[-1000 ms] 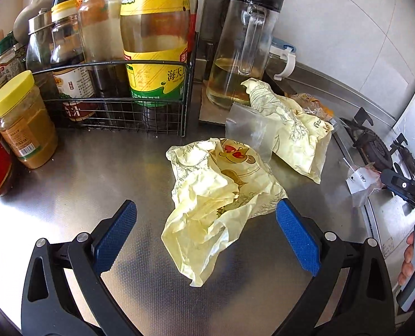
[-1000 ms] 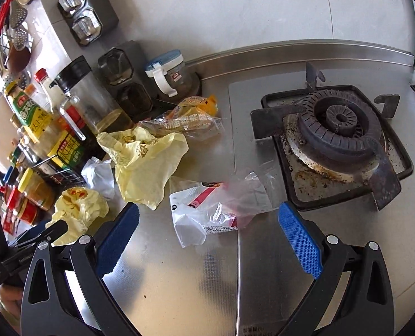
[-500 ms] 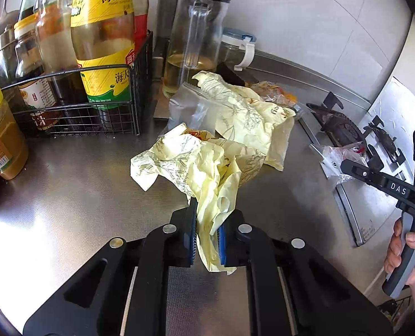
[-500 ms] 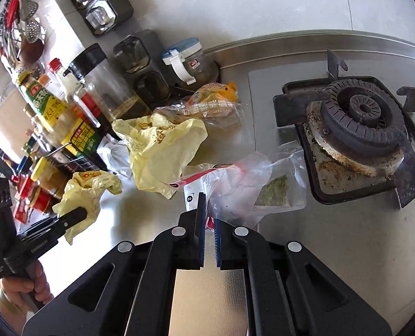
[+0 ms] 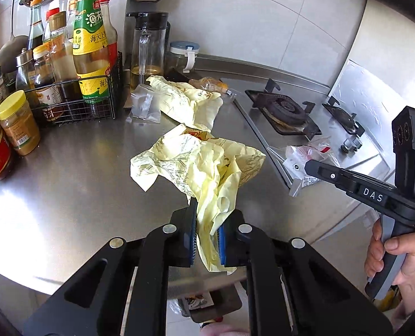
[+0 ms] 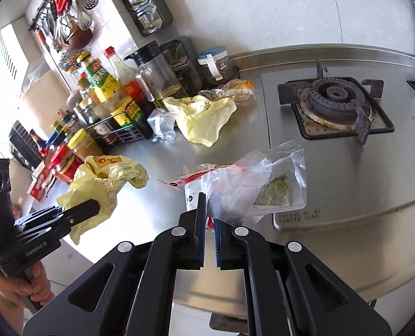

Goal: Collect trash
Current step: 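Carry yellow bag and zip bag down over the floor bin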

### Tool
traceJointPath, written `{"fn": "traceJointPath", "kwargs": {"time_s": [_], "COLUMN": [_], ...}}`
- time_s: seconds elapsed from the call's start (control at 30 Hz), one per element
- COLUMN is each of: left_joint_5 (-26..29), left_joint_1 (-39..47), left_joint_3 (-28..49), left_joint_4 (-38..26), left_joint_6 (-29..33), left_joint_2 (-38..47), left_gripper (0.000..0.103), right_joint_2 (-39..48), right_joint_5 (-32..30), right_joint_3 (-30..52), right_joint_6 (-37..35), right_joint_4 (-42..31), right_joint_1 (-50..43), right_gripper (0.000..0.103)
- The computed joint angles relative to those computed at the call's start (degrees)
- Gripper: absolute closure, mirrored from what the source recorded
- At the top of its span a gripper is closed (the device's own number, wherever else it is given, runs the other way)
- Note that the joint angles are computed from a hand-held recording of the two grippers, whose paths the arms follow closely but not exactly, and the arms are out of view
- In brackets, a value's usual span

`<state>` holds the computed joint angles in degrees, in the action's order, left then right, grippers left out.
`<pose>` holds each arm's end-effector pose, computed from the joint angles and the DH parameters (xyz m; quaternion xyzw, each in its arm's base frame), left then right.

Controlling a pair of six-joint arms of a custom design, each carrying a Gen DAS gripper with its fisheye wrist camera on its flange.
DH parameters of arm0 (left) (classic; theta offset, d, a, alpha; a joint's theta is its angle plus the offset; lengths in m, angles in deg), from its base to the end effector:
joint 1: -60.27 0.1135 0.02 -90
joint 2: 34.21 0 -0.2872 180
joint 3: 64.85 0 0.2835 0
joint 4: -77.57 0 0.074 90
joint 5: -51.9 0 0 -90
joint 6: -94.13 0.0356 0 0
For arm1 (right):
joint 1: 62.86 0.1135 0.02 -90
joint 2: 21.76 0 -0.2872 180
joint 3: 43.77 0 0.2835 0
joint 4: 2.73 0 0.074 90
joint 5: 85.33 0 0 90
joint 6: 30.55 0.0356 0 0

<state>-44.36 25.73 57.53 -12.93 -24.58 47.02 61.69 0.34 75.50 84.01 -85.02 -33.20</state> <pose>0.2171 -0.1448 0.5009 0.0287 0.9361 -0.1383 0.3222 0.2529 0.1471 0.4854 -0.0553 0.9265 0.2001 0.3138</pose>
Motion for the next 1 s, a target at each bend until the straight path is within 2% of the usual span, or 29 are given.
{"fn": "traceJointPath", "kwargs": {"time_s": [0.17, 0.33, 0.57, 0.77, 1.0], "left_joint_5": [-5.92, -12.11, -14.31, -8.94, 1.21], "left_joint_1": [-10.83, -24.32, -39.73, -43.92, -38.25], "left_joint_3": [-3.38, -8.57, -22.12, -36.71, -57.2], "left_joint_4": [-3.22, -6.19, -4.62, 2.47, 17.43], "left_joint_6": [-7.64, -19.01, -35.42, -41.89, -41.27], "left_joint_2": [-5.78, -10.53, -16.35, -19.61, -20.94], "left_gripper": [0.092, 0.092, 0.092, 0.092, 0.092], "right_joint_2": [-8.07, -15.19, -23.37, -27.78, -28.81], "right_joint_5": [4.08, 8.94, 12.49, 8.62, 2.54], "right_joint_3": [-6.16, -12.91, -24.84, -37.83, -57.24], "right_joint_6": [4.93, 11.49, 21.55, 26.45, 27.26], "right_joint_4": [-2.39, -4.69, -5.21, -1.76, 9.75], "right_joint_1": [6.61, 15.95, 28.18, 30.72, 25.87], "right_gripper": [0.096, 0.096, 0.096, 0.096, 0.096]}}
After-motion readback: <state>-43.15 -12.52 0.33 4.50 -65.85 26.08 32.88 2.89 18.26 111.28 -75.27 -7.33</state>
